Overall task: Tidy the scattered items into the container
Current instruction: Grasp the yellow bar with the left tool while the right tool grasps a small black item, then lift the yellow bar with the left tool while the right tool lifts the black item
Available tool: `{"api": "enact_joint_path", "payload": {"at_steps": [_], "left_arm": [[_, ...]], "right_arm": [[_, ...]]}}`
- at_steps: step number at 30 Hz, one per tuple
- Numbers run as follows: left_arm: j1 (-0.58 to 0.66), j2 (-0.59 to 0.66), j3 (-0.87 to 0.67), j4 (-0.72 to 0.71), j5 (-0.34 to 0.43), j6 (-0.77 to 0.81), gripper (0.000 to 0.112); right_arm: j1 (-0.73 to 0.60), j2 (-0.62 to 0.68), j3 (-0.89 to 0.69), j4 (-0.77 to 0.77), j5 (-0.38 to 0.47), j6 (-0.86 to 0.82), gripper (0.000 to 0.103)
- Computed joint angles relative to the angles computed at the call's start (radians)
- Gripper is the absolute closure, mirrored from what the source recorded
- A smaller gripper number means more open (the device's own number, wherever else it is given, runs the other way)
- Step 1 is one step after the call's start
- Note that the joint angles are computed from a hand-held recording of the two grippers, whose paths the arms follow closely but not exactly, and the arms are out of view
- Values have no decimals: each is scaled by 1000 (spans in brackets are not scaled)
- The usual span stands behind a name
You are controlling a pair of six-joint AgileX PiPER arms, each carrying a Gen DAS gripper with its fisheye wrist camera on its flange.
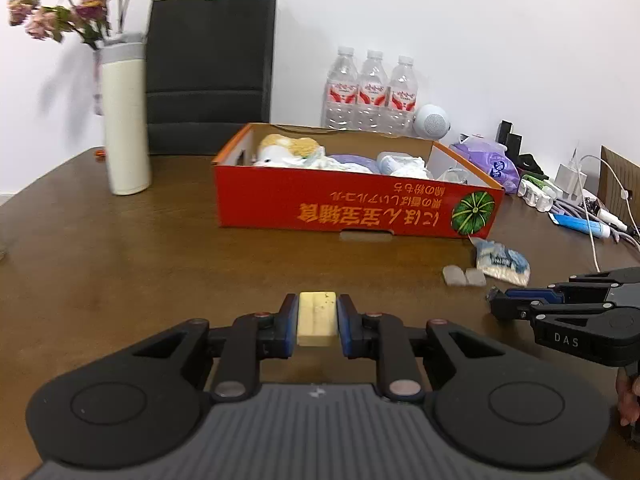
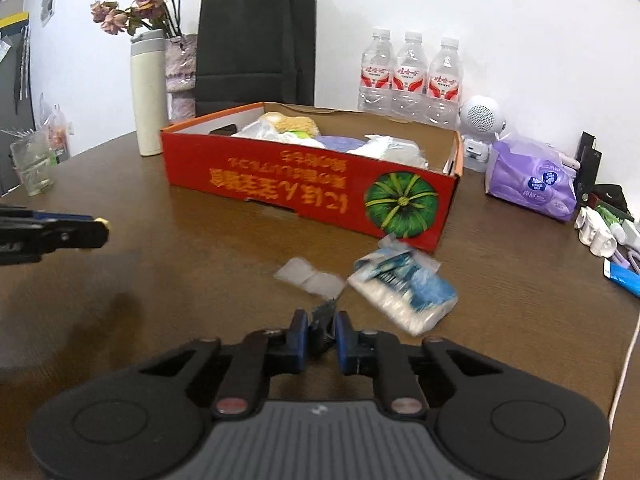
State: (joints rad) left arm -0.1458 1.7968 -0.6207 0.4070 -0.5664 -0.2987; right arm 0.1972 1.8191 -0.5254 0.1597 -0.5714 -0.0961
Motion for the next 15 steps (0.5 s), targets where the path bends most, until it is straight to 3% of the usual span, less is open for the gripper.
{"api": "enact_joint_path", "payload": {"at_steps": [3, 9, 15], "left_arm": [[28, -50, 82, -5, -40, 17, 91], [65, -148, 274, -32, -181, 100, 91], [132, -165, 469, -19, -438, 197, 91]], "right_arm": [[96, -34, 62, 150, -34, -9, 90], [404, -129, 171, 605, -159, -115, 90], [807, -168, 245, 995, -433, -71, 90]]}}
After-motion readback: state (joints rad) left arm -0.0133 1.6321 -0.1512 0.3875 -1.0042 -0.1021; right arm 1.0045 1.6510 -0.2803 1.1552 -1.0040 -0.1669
